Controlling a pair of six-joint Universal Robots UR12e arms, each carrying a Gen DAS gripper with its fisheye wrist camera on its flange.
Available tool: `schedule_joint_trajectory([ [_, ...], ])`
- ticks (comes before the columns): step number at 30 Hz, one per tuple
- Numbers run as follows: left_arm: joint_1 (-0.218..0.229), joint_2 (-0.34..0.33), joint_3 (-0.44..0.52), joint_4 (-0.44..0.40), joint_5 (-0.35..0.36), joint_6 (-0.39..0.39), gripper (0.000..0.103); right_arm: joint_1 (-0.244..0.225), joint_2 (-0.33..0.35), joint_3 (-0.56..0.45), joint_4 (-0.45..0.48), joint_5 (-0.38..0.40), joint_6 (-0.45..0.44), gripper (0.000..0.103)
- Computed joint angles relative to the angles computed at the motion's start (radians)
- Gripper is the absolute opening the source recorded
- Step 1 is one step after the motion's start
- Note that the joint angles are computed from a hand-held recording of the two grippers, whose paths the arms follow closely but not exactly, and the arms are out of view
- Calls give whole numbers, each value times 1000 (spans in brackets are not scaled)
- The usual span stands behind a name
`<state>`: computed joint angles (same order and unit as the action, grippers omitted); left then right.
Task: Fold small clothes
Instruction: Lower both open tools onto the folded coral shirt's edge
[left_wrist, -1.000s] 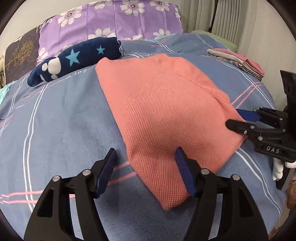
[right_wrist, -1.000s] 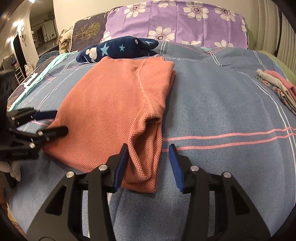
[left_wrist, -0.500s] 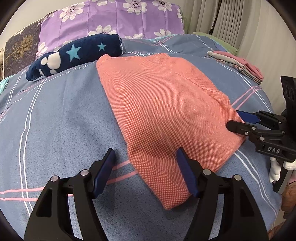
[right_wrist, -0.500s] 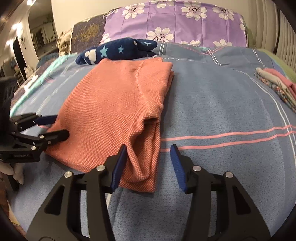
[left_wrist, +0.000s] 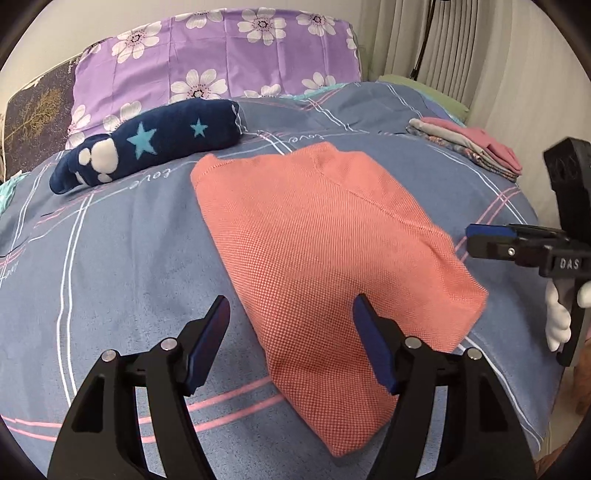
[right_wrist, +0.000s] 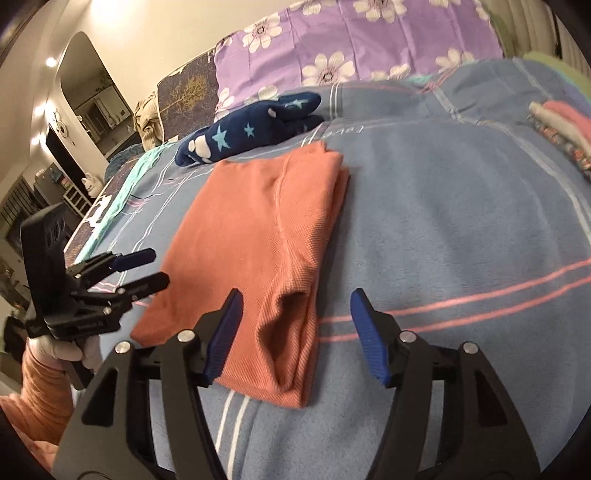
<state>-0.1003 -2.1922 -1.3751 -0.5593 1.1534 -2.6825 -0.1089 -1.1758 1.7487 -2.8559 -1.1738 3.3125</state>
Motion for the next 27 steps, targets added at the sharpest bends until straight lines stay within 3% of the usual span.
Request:
schedule_joint_trajectory([
  [11,7,-37,53,-98,-27,0,70,-8,63,-73,90,60,71,62],
  [27,18,-70,101,-180,-121,-18,81,-30,112,-116,88,214,70,65],
])
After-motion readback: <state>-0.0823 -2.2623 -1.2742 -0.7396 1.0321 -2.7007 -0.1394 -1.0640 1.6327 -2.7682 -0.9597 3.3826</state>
